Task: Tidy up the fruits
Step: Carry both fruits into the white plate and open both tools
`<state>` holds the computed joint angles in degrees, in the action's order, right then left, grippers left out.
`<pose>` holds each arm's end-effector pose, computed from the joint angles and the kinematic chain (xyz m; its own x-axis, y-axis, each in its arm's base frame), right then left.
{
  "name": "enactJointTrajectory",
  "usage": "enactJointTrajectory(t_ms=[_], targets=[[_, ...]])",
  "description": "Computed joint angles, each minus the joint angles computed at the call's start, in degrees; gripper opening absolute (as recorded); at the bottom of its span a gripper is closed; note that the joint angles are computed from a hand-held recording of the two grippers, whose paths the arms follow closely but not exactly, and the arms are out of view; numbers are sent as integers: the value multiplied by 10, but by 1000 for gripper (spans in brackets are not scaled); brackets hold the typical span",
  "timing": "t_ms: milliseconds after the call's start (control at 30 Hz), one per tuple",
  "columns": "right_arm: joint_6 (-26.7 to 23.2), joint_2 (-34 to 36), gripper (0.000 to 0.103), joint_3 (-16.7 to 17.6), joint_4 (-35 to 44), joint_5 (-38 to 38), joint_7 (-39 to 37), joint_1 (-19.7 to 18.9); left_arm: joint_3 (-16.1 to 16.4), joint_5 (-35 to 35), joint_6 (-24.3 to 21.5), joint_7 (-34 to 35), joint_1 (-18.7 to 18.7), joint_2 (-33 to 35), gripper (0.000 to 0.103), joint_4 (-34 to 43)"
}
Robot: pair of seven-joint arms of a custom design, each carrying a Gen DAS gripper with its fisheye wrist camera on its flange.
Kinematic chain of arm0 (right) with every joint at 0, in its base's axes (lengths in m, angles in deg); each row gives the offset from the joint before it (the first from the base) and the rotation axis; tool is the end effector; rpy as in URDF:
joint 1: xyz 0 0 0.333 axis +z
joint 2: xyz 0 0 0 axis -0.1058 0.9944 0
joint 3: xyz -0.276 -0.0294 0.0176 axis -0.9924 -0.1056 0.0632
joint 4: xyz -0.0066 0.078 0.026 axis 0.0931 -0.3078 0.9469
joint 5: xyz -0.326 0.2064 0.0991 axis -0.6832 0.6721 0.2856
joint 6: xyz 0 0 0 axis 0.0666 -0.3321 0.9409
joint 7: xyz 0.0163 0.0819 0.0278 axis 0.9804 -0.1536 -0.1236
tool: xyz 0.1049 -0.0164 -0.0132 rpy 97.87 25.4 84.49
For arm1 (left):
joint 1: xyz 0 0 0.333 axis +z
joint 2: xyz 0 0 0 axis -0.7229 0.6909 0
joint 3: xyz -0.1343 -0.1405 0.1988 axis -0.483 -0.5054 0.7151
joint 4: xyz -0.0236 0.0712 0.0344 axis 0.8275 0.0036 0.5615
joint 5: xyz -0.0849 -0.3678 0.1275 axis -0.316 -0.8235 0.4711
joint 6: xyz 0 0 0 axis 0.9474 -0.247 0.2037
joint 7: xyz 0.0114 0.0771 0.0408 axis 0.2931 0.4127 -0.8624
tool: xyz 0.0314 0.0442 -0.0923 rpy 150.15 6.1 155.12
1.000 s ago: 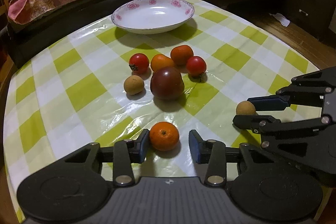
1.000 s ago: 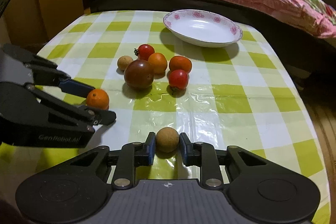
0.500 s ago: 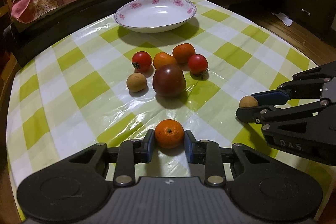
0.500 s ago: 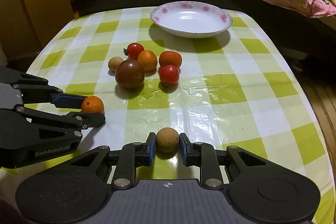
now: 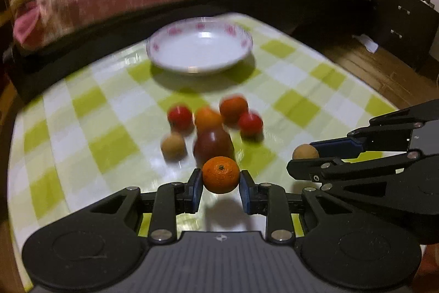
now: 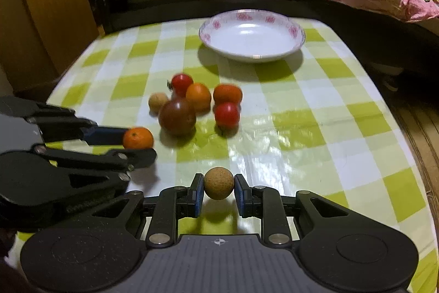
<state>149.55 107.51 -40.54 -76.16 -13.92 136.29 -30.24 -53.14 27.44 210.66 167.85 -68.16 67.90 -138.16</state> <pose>0.5801 0.0911 0.2733 0.2872 -0.9565 -0.0511 -0.7305 -0.1842 -0.6576 0.6046 -0.2413 0.3053 -0.3763 -0.9264 -0.0107 -0.6961 0.2904 -0.6566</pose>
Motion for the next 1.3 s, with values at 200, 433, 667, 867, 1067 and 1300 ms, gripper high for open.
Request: enactJointTrajectory(t_ms=[200, 433, 667, 867, 1067, 1300], targets=[[-25, 33, 20, 36, 66, 26, -19, -27, -39, -36, -9, 30, 46, 54, 35, 94], [-47, 105, 20, -50, 206, 55, -59, 70, -38, -42, -58, 51, 54, 165, 35, 264], [-87, 201, 20, -99, 364, 94, -102, 129, -34, -33, -117, 50, 53, 295, 35, 465], [-123, 269, 20, -117, 469, 131, -142, 154, -33, -21, -147, 42, 55, 359, 35, 560], [-133, 303, 21, -143, 518, 149, -172, 184, -33, -10, -149, 48, 56, 387, 35, 598], [-140, 321, 24, -153, 546, 170, -189, 193, -41, -10, -171, 49, 57, 415, 37, 644]])
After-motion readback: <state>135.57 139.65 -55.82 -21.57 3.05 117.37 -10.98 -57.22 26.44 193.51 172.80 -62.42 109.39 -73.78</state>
